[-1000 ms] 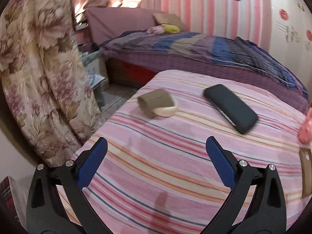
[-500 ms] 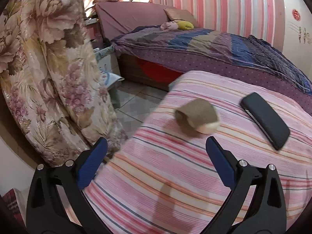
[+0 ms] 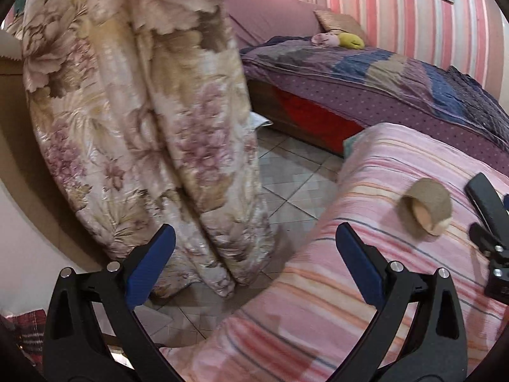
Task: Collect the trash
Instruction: 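Move both tools back over the bed toward the beige roll and white lid, then grasp the white lid with the right tool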
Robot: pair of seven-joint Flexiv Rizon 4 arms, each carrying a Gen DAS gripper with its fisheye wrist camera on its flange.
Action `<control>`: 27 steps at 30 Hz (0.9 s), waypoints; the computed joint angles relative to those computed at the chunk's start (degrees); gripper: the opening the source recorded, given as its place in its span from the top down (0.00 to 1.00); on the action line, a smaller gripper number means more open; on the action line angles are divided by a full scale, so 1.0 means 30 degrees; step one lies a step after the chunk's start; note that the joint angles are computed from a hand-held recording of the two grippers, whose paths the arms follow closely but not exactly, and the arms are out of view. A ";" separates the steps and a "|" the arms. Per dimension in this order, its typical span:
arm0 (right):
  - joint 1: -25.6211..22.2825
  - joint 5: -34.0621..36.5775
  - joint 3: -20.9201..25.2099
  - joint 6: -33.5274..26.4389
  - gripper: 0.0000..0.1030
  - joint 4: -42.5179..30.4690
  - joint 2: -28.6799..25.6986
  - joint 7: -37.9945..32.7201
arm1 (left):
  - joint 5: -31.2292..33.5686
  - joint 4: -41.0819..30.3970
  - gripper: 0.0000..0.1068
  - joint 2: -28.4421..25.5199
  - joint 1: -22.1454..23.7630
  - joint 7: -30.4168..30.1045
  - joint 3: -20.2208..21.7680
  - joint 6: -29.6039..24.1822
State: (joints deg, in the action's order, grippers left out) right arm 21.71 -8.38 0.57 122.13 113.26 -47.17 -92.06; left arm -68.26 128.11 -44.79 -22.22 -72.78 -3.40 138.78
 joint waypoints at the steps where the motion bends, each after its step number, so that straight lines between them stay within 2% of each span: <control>1: 0.0221 -0.0167 0.0024 -0.0298 0.06 -0.0345 -0.0143 -0.0039 | 0.0209 0.0156 0.09 0.0081 0.0164 -0.0296 -0.0010 -0.0082; 2: 0.0404 -0.0164 0.0012 -0.0260 0.06 -0.0328 -0.0176 -0.0132 | 0.0597 0.0394 0.09 0.0221 0.0415 -0.0799 -0.0012 -0.0244; 6: 0.1296 -0.0457 -0.0182 -0.2213 0.07 -0.1907 -0.0816 0.0172 | 0.2142 0.1019 0.09 0.0581 0.0953 -0.2570 0.0290 -0.0838; 8: 0.0922 -0.0597 0.0474 -0.2919 0.07 -0.2451 -0.0997 0.0087 | 0.2289 0.1026 0.09 0.0569 0.0747 -0.2674 0.0568 -0.0955; 9: 0.0267 -0.1618 0.1069 -0.3377 0.08 -0.2702 -0.1128 0.0809 | 0.2313 0.1014 0.09 0.0564 0.0615 -0.2621 0.0684 -0.0973; 12: -0.0991 -0.3032 0.2324 -0.4526 0.14 -0.3175 -0.1440 0.1322 | 0.2426 0.0981 0.09 0.0575 0.0389 -0.2683 0.0822 -0.1001; 13: -0.1096 -0.3290 0.2379 -0.4795 0.26 -0.3238 -0.1494 0.1384 | 0.2647 0.1017 0.09 0.0587 0.0384 -0.2826 0.0834 -0.0981; 14: -0.1130 -0.3508 0.2409 -0.5108 0.31 -0.3342 -0.1539 0.1447 | 0.2691 0.1000 0.09 0.0574 0.0299 -0.2837 0.0871 -0.0966; 16: -0.1117 -0.3524 0.2283 -0.4298 0.34 -0.3092 -0.1520 0.1374 | 0.2390 0.0893 0.09 0.0530 0.0025 -0.2580 0.0950 -0.0960; 18: -0.0634 -0.3167 0.1630 -0.3479 0.41 -0.2590 -0.1274 0.1258 | 0.2441 0.0870 0.09 0.0546 -0.0005 -0.2541 0.0933 -0.0962; 21: -0.1314 -0.3147 0.1930 -0.2476 0.41 -0.1380 -0.0713 0.0873 | 0.2814 0.0896 0.09 0.0606 0.0080 -0.2777 0.0890 -0.1040; 25: -0.1329 -0.2744 0.1347 -0.1065 0.41 0.0285 0.0071 0.0697 | 0.3984 0.0962 0.09 0.0750 0.0348 -0.3347 0.0835 -0.1319; 26: -0.1426 -0.1849 0.1403 -0.0541 0.41 0.1122 0.0502 -0.0154 | 0.4355 0.0980 0.09 0.0801 0.0400 -0.3527 0.0836 -0.1417; 27: -0.1069 -0.2077 0.0844 -0.0304 0.41 0.1338 0.0593 0.0239 | 0.4685 0.1008 0.09 0.0809 0.0436 -0.3728 0.0870 -0.1470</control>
State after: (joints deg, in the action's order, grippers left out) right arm 18.51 -14.61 3.10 121.21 117.27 -45.39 -91.34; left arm -54.21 131.13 -42.37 -20.91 -83.97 -0.79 134.37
